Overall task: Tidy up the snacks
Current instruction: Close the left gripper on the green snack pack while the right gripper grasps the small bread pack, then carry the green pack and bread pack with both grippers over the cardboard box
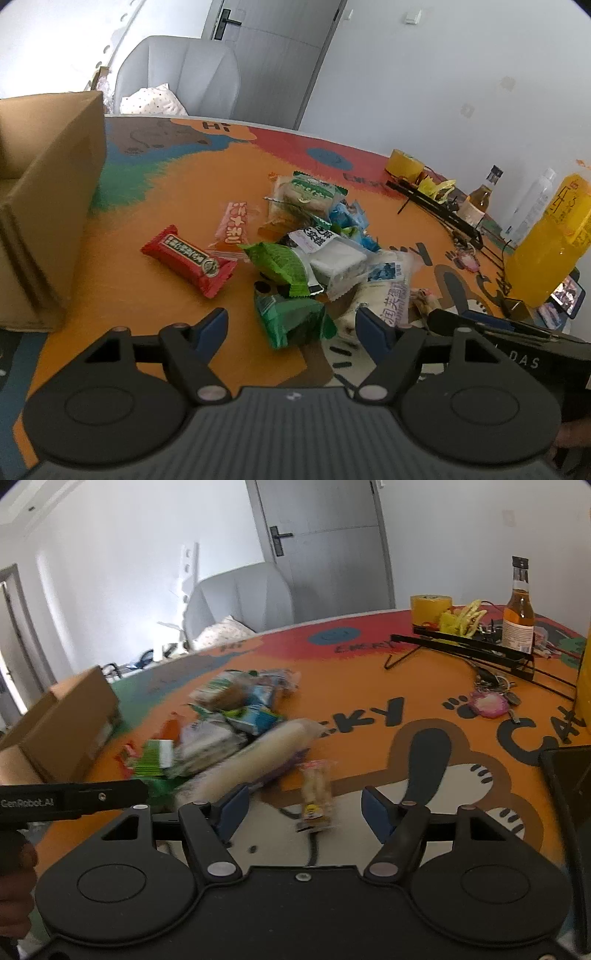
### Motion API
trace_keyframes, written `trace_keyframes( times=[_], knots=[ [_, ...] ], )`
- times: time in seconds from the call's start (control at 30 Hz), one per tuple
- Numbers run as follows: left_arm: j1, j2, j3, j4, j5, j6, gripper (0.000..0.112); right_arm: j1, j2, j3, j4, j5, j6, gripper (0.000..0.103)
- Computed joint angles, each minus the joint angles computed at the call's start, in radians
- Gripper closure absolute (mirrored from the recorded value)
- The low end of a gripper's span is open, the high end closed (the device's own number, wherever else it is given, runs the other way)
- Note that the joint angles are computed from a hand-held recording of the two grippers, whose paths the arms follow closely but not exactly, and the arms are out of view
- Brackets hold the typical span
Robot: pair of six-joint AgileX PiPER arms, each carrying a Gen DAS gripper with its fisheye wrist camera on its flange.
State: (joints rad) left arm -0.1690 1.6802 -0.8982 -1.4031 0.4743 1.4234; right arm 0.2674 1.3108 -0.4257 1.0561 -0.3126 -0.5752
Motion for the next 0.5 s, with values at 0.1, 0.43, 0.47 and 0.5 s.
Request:
trace_keyframes(
  times=[0.1, 0.43, 0.47, 0.5],
  knots=[
    [-0.022, 0.028, -0.024, 0.024, -0.026, -0.046, 0.042, -0.017, 0.032, -0.01, -0.071, 0.013, 0.056, 0.041],
    [-0.056, 0.034, -0.001, -0.084, -0.07, 0.058, 0.067, 0.049, 0.081, -0.022, 0.064, -0.084, -0.089, 0.073],
    [-0.055, 0.032, 0.004, -0.101, -0.069, 0.075, 0.068, 0.04, 0.075, -0.02, 0.057, -0.074, -0.085, 0.082],
    [-0.054, 0.03, 0.008, -0.114, -0.068, 0.086, 0.069, 0.029, 0.068, -0.017, 0.05, -0.062, -0.079, 0.085]
  ],
)
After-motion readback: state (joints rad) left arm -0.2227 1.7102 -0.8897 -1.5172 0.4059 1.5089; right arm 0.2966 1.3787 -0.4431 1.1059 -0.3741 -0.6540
